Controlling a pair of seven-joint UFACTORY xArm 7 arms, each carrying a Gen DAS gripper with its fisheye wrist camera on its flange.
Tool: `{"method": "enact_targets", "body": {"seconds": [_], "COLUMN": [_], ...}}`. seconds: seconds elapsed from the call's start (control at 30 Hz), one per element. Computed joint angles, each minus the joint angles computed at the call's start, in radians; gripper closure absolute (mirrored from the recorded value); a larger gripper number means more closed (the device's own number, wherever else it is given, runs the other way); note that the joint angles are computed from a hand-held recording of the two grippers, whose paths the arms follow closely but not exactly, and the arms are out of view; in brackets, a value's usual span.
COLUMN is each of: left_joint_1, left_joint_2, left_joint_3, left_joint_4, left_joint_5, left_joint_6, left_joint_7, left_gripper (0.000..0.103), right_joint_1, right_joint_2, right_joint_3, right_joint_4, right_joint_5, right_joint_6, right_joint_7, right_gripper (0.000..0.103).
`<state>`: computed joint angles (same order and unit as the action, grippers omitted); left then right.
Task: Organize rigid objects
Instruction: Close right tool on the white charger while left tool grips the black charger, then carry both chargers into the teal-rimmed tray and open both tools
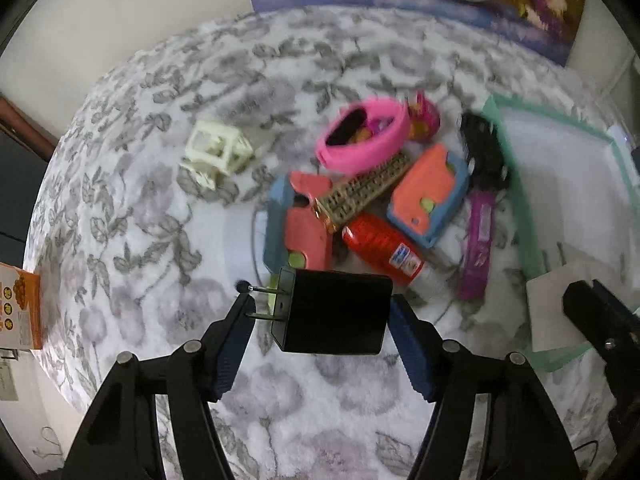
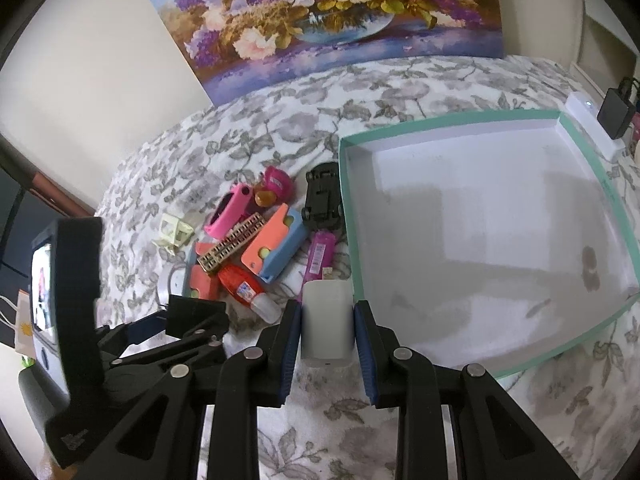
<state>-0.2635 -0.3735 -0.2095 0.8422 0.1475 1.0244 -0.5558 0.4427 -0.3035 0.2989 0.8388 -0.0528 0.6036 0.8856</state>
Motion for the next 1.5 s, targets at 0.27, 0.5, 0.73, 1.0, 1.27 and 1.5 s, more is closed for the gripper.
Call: {"method": "enact_targets", "body": {"seconds": [0.27, 0.5, 0.73, 1.0, 1.27, 1.5], "left_joint_1": [-0.009, -0.040, -0.108, -0.209, -0.259, -0.250], "left_joint_2": [-0.053, 0.071, 0.237, 0.422, 0.478, 0.449], "left_joint_3": [-0.004, -0.038, -0.063, -0.055, -0.026, -0.016], "left_joint_4": [0.029, 0.153, 0.311, 0.446, 0.450, 0.394], "left_joint_5": [-0.041, -0.043, 0.013, 0.079, 0.081, 0.051], "left_joint_6": [-0.062, -0.054, -0.065, -0.085, -0.105, -0.153], "left_joint_7": [-0.006, 0.000, 0.006, -0.004, -0.024, -0.039], "left_gripper": [0.034, 0.034, 0.034, 0.033, 0.033, 0.029], "right_joint_1": [-0.051, -0.129, -0.232, -0.326, -0.317, -0.293], "right_joint_2": [-0.062, -0.126, -0.204, -0.282, -0.247, -0.227], "right_joint_3": [0.011, -0.002, -0.021, -0.034, -0.042, -0.052], "right_joint_4": [-0.016, -0.061, -0.122, -0.182, -0.181, -0.181], "right_joint_5": [-0.063, -0.114, -0.172, -0.223, -0.221, -0.191], "right_joint_6": [0.000, 0.032, 0.104, 0.171, 0.175, 0.181], "right_joint_7": [0.062, 0.122, 0.180, 0.226, 0.190, 0.161], "right_gripper": [0.074, 0.074, 0.074, 0.074, 0.074, 0.074]}}
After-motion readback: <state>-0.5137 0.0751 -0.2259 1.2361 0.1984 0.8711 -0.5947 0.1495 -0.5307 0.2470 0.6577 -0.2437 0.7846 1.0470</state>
